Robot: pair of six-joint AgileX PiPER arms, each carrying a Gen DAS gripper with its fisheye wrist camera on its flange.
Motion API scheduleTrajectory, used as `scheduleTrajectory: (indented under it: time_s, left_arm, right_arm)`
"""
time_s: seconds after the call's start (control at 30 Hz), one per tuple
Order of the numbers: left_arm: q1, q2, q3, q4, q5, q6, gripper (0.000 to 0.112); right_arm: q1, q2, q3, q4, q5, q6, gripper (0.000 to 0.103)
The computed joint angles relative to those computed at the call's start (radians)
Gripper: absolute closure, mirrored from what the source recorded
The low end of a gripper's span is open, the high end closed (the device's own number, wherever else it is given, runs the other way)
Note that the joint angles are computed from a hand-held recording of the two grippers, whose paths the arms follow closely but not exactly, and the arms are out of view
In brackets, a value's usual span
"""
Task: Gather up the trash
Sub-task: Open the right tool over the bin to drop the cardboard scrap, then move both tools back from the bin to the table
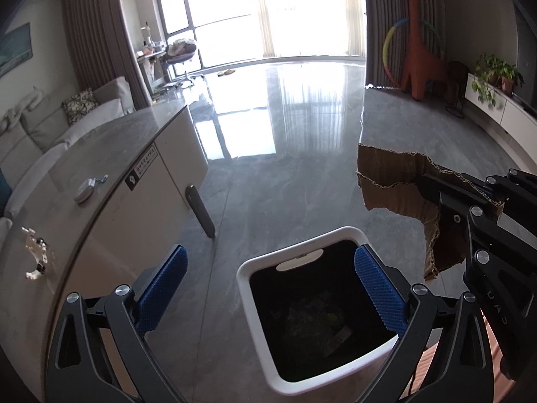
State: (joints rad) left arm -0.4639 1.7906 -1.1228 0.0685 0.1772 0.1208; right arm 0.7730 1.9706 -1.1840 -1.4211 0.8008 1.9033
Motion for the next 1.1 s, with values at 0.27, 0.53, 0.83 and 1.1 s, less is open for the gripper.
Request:
scheduleTrajectory:
  time_s: [0.27,0.53,0.83,1.1]
  left_arm:
    - [0.039,-0.011,-0.001,-0.049,-0.009,0.049,0.013]
    - [0.076,-0.019,0.004,-0.129,-0.021,0.136,0.013]
    - [0.122,-0.008,-0.016,-0.205,-0.011,0.211,0.013]
    - [0.137,-0.009,-0.018,-0.292,-0.009,0.298,0.013]
  right_arm:
    - [-0.008,0.004,-0.003,-0.002,-0.03,-0.007,0.094]
    - [-0.041,0.041,-0.04,0.007,-0.086,-0.027,0.094]
    - [-0.064,0.104,-0.083,0.054,-0.136,-0.029,0.081]
    - [-0.055,0.108,-0.096,0.04,-0.087,-0.011,0.013]
